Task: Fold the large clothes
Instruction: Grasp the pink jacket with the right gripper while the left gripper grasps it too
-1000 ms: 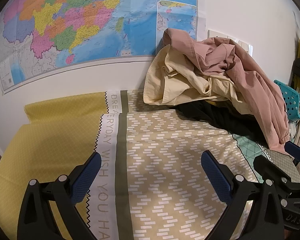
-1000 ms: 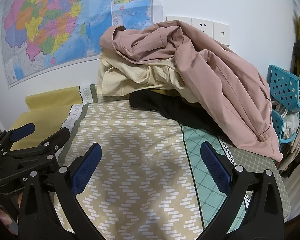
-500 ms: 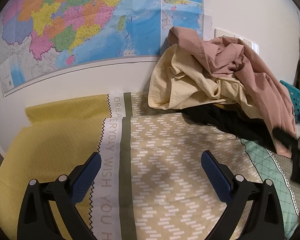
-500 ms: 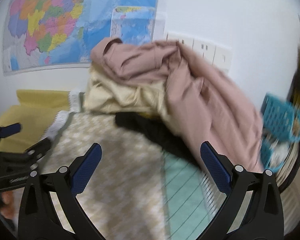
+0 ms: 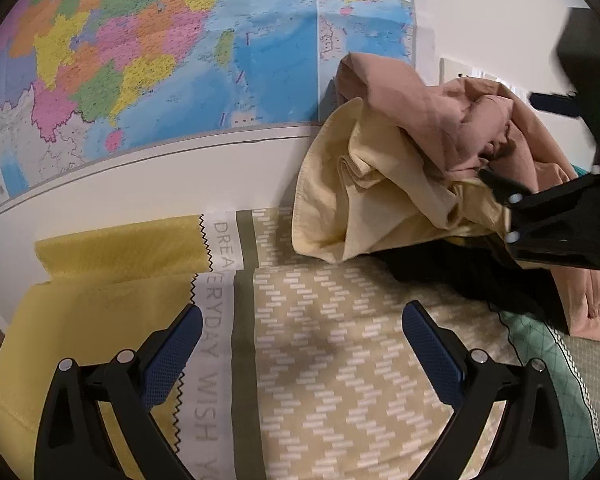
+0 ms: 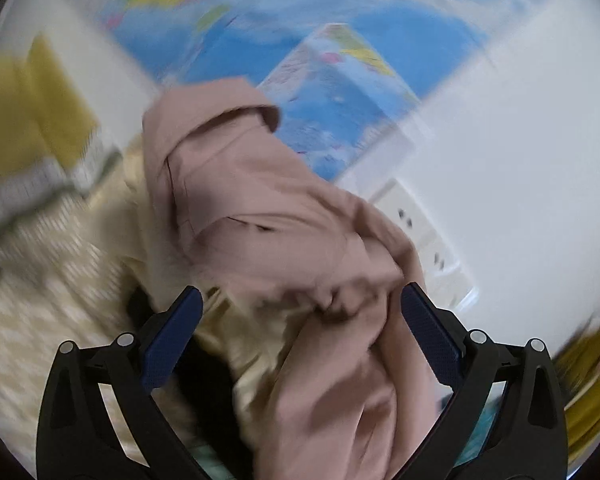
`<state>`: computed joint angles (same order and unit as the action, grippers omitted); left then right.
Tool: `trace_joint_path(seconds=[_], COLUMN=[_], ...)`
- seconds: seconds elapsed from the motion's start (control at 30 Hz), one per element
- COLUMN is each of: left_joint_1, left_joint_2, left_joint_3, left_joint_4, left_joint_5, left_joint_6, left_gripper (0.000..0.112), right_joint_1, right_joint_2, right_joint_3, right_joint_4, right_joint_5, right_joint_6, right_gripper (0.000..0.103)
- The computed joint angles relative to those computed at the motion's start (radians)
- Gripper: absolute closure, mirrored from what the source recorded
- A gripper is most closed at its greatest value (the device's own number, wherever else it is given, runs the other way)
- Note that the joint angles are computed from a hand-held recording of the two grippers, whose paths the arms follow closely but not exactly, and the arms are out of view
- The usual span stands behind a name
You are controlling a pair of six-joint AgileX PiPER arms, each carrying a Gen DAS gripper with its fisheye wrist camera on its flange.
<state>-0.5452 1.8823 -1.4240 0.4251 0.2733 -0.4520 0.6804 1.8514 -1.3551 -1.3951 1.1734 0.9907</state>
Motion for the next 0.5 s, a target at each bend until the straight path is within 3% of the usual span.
trace_joint_path(seconds=[0.13,0.23,0.3,0.43,0.5], left_joint_1=[0.013,0.022,0.033,0.061,0.069], left_joint_2=[0.055,0.089,0.103,0.127,0.136], left_joint_3=[-0.075,-0.116,-0.133,-0.166,-0.186], left_joint_4=[-0.036,-0.015,-0.010,-0.041,-0.045], left_joint_5=[0.042,0.071,0.078,0.076,0.062], left_joint_6=[0.035,0.021,0.021,0.070,0.089], left_gripper=[0.015,0.015,0.015,0.015,0.015], right_joint_1=[-0.053,-0.105,-0.116,-0.117,-0.116], right_joint_2=[0.089,0.082,0.039,-0.138,-0.260], right_joint_3=[-0.067,-0.153,-0.175,-0.149,-0.129], right_joint_4=[-0.090,0.045,0.131,0.265,0.311], right_joint_5=[-0.026,-0.129,-0.157,-0.187,-0.191], right_joint_6=[-0.121,-0.311,-0.373,-0.380,-0.336], right_gripper=[0.009,0.053,0.071,0.083,0.084])
